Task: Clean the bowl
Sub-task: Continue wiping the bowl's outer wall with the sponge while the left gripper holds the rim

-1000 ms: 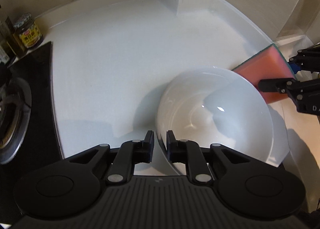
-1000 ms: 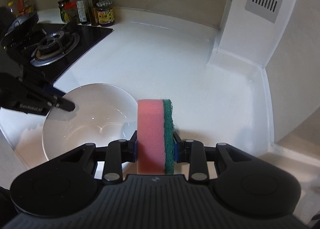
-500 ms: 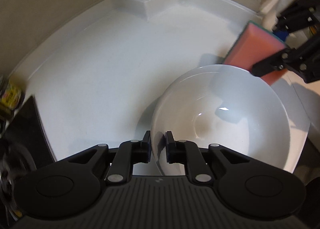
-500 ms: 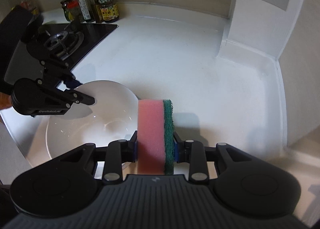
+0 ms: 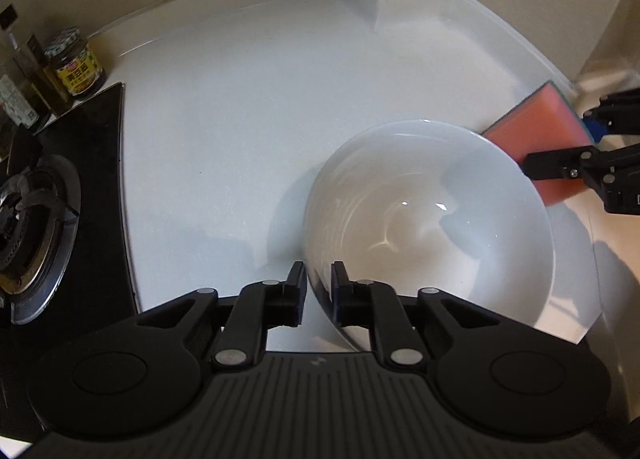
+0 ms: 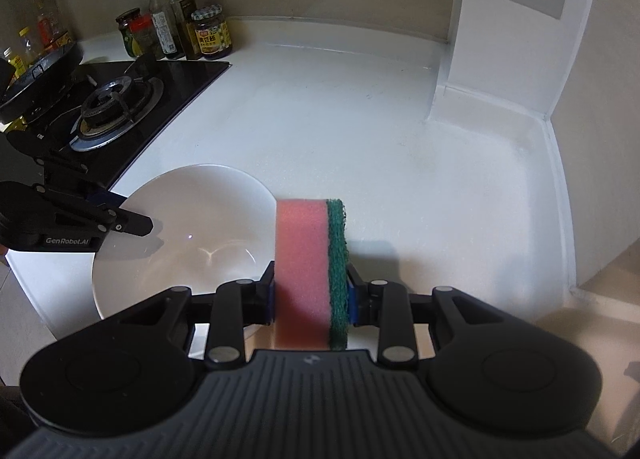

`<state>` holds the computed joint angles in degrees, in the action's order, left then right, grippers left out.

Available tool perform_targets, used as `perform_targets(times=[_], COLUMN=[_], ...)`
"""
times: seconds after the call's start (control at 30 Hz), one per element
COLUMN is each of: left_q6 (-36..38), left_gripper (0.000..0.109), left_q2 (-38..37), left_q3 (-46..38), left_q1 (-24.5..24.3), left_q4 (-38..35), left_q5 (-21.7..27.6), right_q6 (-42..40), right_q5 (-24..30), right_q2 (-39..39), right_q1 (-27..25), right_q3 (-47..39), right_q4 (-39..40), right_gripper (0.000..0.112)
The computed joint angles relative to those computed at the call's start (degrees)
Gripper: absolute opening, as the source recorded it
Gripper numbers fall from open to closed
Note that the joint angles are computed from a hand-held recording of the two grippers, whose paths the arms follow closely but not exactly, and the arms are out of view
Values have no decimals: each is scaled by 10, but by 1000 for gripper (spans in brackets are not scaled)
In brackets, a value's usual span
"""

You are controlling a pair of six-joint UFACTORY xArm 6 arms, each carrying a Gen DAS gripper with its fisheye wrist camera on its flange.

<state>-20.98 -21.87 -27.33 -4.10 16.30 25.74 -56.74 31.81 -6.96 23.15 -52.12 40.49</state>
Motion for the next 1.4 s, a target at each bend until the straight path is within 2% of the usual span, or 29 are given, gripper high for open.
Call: perform_targets(times=[0.17, 0.3, 0.4, 0.47, 0.6, 0.67, 0.8, 0.93, 1.1, 1.23, 1.33, 1.4], left_q6=[101, 211, 253, 224, 30, -27, -34, 59, 277, 421, 468, 488], left_gripper=[12, 13, 13, 13, 19, 19, 19, 16, 16, 17, 17, 17], left_q2=[49, 66, 69, 64, 17, -5, -36, -31, -15, -5, -6, -7], left_q3=[-46, -54, -51, -47, -28, -13, 14, 11, 5, -4, -5, -6], left_q1=[3, 1, 0, -1, -20, -26, -33, -24, -1, 13, 11, 11], left_q4=[6, -32, -57, -55, 49, 60, 30, -1, -96, -164, -185, -193], left_q5=[-6, -33, -51, -50, 6, 24, 31, 23, -6, -8, -8, -7], right_q6=[1, 12, 26, 28, 28, 35, 68, 108, 137, 150, 155, 148], right_q5=[-3, 23, 25, 21, 5, 0, -18, -37, -50, -44, -42, -28], right_q2=[-11, 22, 48, 56, 44, 33, 2, -37, -52, -27, 4, 21], right_q1=[1, -12, -11, -9, -4, -2, 2, 8, 16, 20, 29, 33], right_q3=[9, -35, -62, -68, -49, -35, 2, 48, 69, 42, 6, -17], right_q4=[-34, -38, -42, -42, -30, -24, -27, -35, -56, -78, -107, -96], right_gripper=[27, 27, 28, 28, 28, 27, 27, 28, 28, 28, 27, 28])
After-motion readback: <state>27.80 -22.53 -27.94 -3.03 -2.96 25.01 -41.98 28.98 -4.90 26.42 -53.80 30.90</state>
